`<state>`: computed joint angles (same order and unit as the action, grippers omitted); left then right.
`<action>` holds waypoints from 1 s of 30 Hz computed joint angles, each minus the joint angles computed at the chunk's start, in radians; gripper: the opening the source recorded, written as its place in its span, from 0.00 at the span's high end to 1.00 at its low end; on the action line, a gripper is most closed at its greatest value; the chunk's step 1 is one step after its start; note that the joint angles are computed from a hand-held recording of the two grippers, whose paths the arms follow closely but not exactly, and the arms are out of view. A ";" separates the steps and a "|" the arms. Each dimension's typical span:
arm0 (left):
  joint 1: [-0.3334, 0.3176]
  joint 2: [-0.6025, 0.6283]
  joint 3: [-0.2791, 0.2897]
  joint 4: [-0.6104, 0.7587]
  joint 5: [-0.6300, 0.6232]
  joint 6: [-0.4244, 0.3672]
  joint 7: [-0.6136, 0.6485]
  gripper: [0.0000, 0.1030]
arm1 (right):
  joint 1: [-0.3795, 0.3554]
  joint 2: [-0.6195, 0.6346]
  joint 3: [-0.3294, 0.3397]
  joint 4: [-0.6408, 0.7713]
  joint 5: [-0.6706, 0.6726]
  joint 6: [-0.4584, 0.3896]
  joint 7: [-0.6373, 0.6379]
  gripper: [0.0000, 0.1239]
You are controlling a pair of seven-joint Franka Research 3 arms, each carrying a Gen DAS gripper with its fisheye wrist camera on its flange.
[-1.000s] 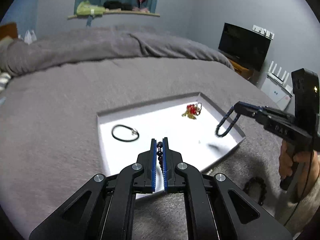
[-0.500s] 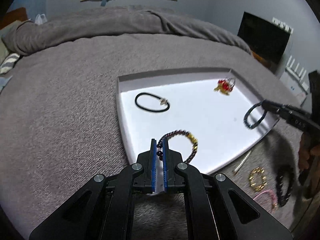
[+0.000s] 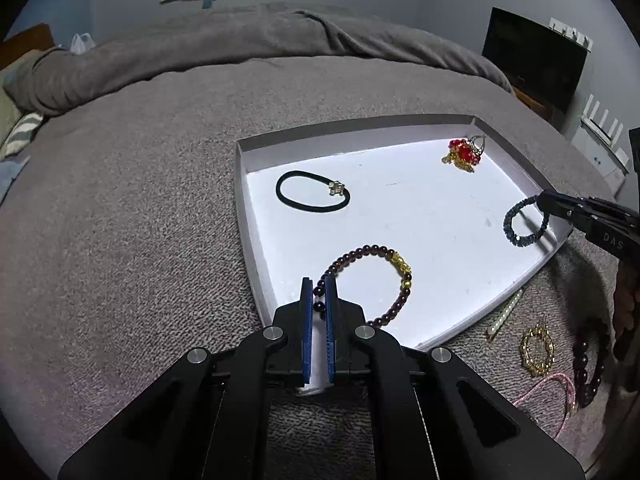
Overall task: Organize jewelry
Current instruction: 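Carry both bracelets into the white box and open both tools, then withdraw both tools from the box toward the remaining bracelets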
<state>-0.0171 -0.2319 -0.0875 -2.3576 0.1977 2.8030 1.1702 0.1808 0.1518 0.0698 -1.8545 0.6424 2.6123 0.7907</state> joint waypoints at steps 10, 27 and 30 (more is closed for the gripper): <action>-0.003 0.000 0.004 -0.003 -0.002 0.006 -0.005 0.89 | 0.001 -0.005 0.000 -0.010 -0.006 0.013 0.002 0.94; 0.019 -0.112 -0.059 -0.045 0.108 0.011 -0.133 0.37 | 0.002 -0.120 -0.019 -0.103 0.147 0.055 -0.103 0.40; 0.014 -0.138 -0.067 -0.060 0.133 0.009 -0.163 0.30 | 0.007 -0.156 -0.028 -0.137 0.163 0.055 -0.117 0.36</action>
